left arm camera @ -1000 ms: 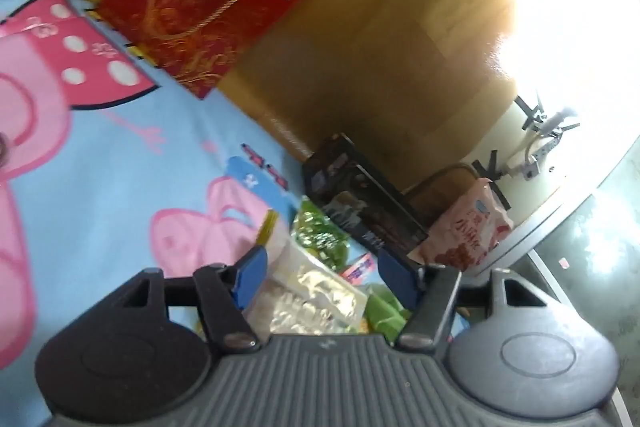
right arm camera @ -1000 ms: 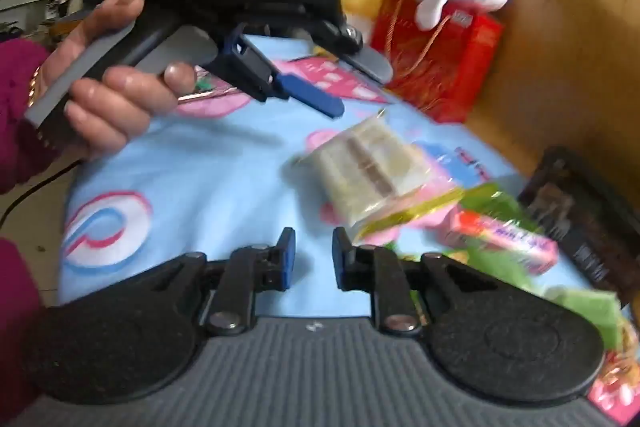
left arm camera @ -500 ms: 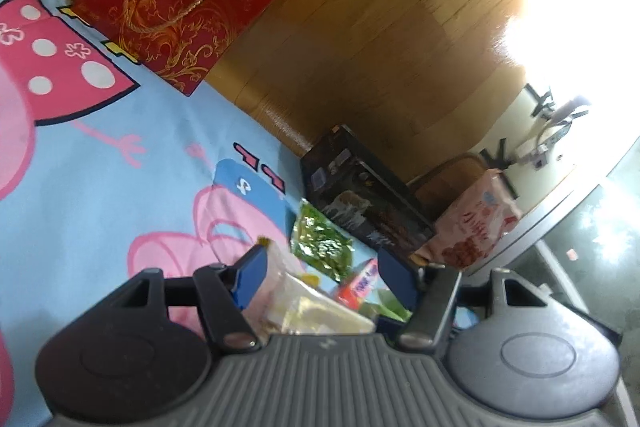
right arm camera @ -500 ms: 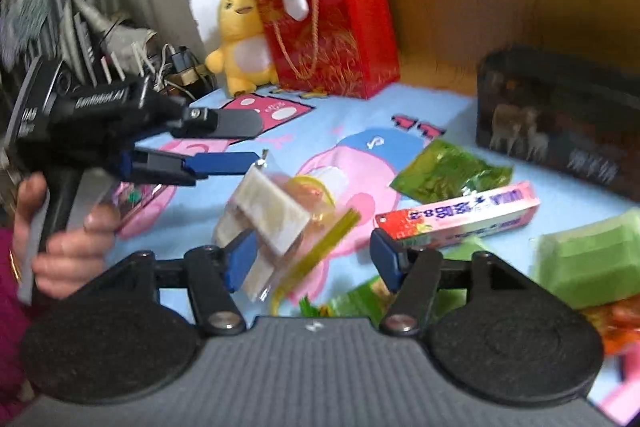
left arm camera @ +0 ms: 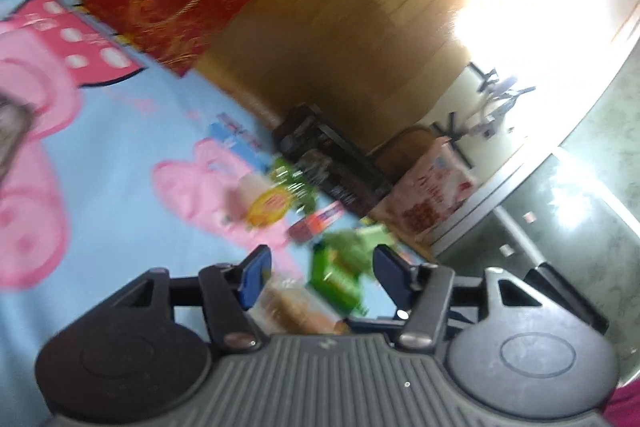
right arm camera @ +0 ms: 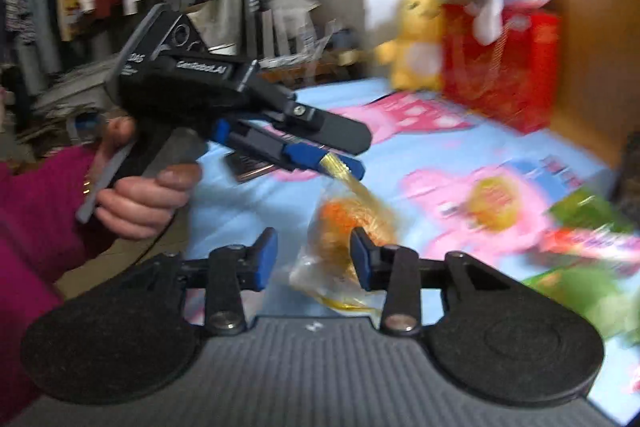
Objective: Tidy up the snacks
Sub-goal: 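Reach the right gripper to the clear bread bag and grasp it, then carry the bread bag over the black tin box and release it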
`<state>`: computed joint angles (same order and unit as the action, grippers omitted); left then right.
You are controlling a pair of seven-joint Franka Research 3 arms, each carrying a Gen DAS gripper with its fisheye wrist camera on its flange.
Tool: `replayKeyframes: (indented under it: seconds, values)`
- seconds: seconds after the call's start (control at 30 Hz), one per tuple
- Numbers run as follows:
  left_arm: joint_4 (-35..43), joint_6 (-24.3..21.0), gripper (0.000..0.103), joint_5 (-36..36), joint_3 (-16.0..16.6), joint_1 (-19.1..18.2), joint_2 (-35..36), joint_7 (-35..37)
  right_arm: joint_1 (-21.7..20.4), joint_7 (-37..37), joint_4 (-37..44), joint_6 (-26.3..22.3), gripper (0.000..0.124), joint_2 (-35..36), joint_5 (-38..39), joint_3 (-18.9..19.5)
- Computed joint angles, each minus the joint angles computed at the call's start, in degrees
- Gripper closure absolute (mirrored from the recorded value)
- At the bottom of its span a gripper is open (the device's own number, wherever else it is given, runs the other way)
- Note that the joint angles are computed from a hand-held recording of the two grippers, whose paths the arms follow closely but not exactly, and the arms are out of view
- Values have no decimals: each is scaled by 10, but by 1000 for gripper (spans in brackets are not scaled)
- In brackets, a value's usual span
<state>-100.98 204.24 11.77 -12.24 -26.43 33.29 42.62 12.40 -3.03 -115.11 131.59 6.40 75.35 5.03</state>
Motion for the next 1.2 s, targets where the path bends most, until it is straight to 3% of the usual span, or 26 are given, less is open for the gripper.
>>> replayKeyframes:
  seconds: [0.1, 0.17, 0.27, 0.33, 0.47, 0.57, 0.63, 0.67, 0.73, 0.87, 0.97, 1.03, 1.2]
  values:
    - [-59, -9, 45, -54, 34, -32, -47, 7, 7, 11, -3, 28, 70, 4, 0, 4]
    - [-77, -15, 42, -105, 73, -72, -66, 34, 5, 23, -10, 36, 64, -1, 15, 3]
    - [-80, -36, 42, -135, 86, -88, -73, 62, 7, 30, -26, 63, 47, -12, 23, 2]
    - [-67, -64, 42, -144, 100, -107, -69, 80, 9, 27, -58, 75, 47, -33, 14, 0]
    - [-35, -100, 41, -98, 69, -79, -47, 82, 17, 54, -77, 76, 47, -41, -23, -5]
    - [-26, -120, 42, -77, 61, -74, -37, 67, 28, 27, -82, 91, 45, -41, -5, 1]
    - [-30, -121, 47, -53, 27, -44, -35, 56, 40, 14, -80, 122, 48, -37, 11, 9]
    - [-34, -121, 47, -45, 19, -38, -37, 50, 45, 8, -78, 144, 52, -34, 18, 12]
    - [-41, -118, 47, -42, 37, -56, -41, 38, 51, 5, -68, 191, 64, -23, 28, 14]
    - [-38, -99, 47, -23, 2, -28, -30, 16, 38, 43, -54, 189, 75, -11, 29, 7]
    - [-2, -96, 47, 7, -54, 18, 6, -4, 37, 41, -65, 217, 77, -18, 37, 10]
    - [26, -105, 48, 18, -47, 7, 21, -5, 36, 35, -74, 223, 82, -28, 48, 9]
    - [119, -143, 48, 67, -95, 35, 70, 22, 31, -6, -68, 241, 83, -47, 132, -2]
